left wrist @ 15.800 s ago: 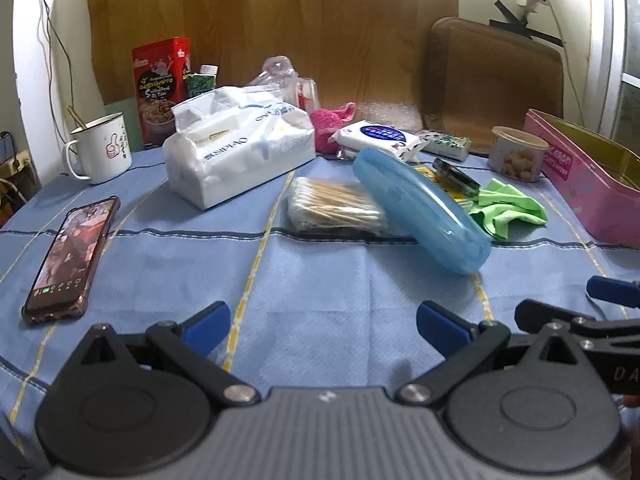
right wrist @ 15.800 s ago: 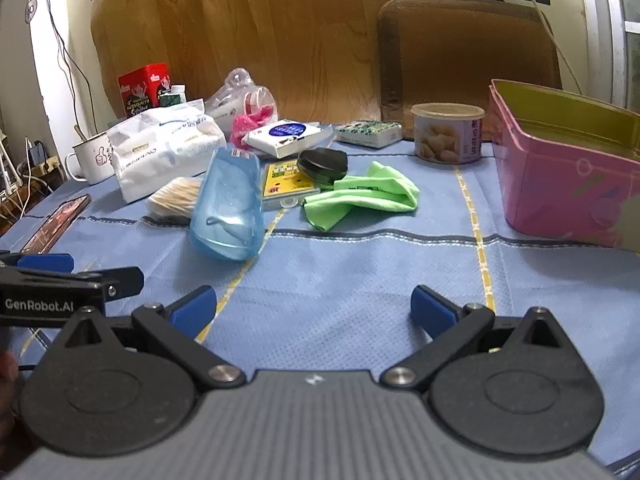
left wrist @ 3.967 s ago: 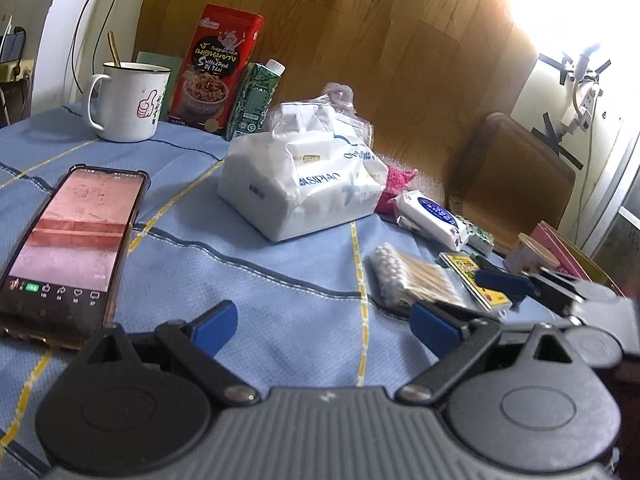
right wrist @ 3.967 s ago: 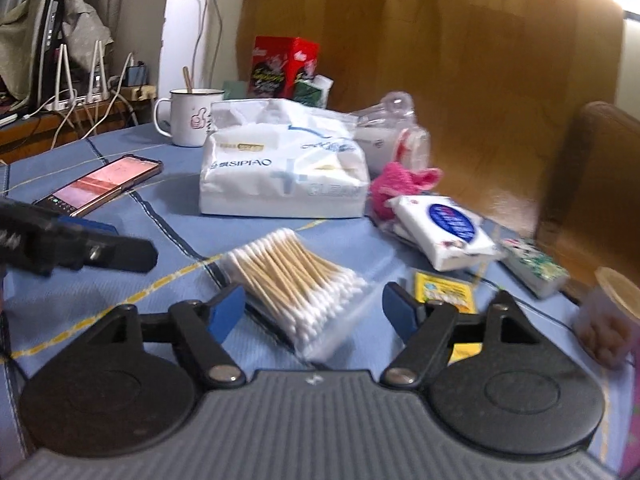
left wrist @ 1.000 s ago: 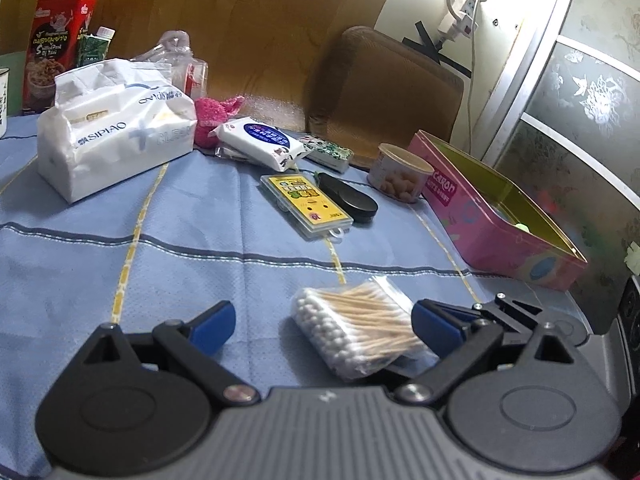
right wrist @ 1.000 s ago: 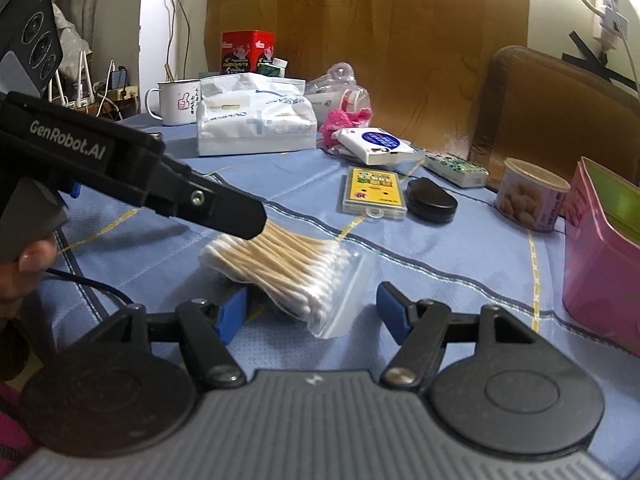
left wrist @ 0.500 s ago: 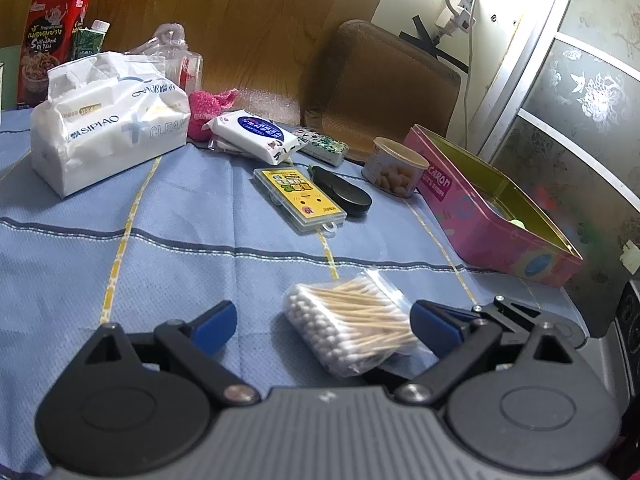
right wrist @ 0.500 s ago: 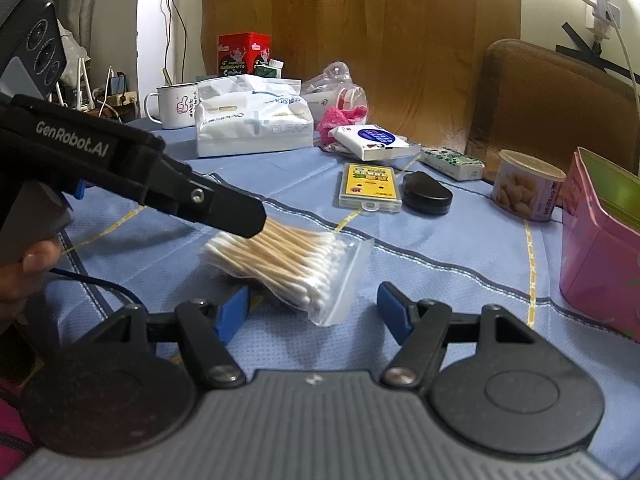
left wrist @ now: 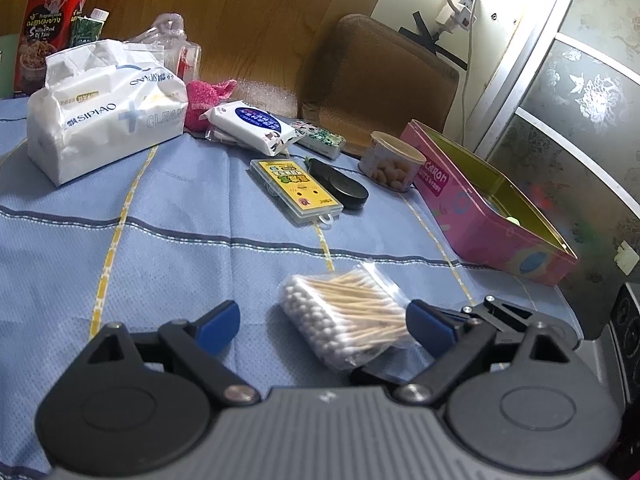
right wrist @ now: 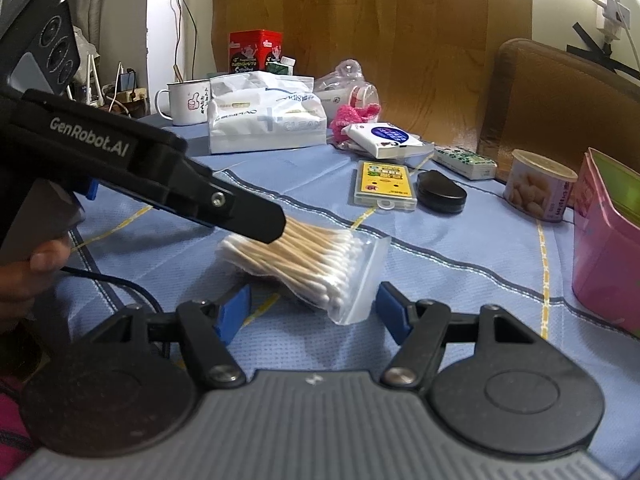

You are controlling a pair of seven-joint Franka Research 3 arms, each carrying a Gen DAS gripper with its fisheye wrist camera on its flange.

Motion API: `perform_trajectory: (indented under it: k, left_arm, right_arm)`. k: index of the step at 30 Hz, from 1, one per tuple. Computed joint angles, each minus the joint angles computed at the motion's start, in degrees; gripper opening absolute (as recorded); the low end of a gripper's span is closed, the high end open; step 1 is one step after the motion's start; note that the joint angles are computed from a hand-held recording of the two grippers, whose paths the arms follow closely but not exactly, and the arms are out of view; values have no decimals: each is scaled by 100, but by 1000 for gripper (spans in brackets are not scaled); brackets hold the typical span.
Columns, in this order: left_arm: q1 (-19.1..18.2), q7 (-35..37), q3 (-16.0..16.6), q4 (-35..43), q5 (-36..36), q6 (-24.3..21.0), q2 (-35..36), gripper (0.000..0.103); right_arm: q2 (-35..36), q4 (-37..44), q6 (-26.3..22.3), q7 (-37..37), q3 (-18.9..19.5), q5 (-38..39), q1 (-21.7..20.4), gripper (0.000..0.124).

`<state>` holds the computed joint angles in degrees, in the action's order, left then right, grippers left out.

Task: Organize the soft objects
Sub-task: 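Lift the cotton swab bag with the right gripper, then lower the swab bag into the pink tin and open the right gripper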

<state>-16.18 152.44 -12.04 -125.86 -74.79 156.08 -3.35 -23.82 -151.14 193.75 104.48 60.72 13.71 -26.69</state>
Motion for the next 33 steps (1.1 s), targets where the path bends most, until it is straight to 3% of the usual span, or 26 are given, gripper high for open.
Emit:
perform_trajectory:
  k: [5,8,9,11,13,18,23,31,32,33]
  left_arm:
    - [5,24,7,-12,-7,-88,-15,90]
    - [21,-169,3,48,224,-252,61,72]
    - [24,-220,-8,80,330,-321,99,64]
    - [-38,-224,-109,102,519,21,147,57]
    - [-45,-343,-122,262,657,-55,224,54]
    - [-158,339,-308,878,333,56,445,54]
    - [-376,948,-701,1870,233,323,1033,54]
    - [-708,-1,-1247,3370,1655,452,2294,54]
    - [-801,-157,-1268,3536,1916,502,2459,55]
    - [-898,-380,-1245,3660,2208,526,2589,62]
  right_arm:
    - [10,7,10,2,5,-15,2,70]
    - [66,9,69,-50,-13,-20,34,65]
    - [94,16,98,-78,-7,-9,36,62]
    - [172,22,228,-181,15,57,31,39]
    - [-182,46,148,-191,474,220,-426,37]
    - [-1137,-143,394,305,769,484,-946,37]
    - [-2410,-365,94,672,685,473,-1430,37]
    - [-2987,-818,-198,1180,231,132,-1891,37]
    - [-2955,-841,-228,1250,204,77,-1969,37]
    - [-2931,-803,-334,1349,238,32,-2086,38]
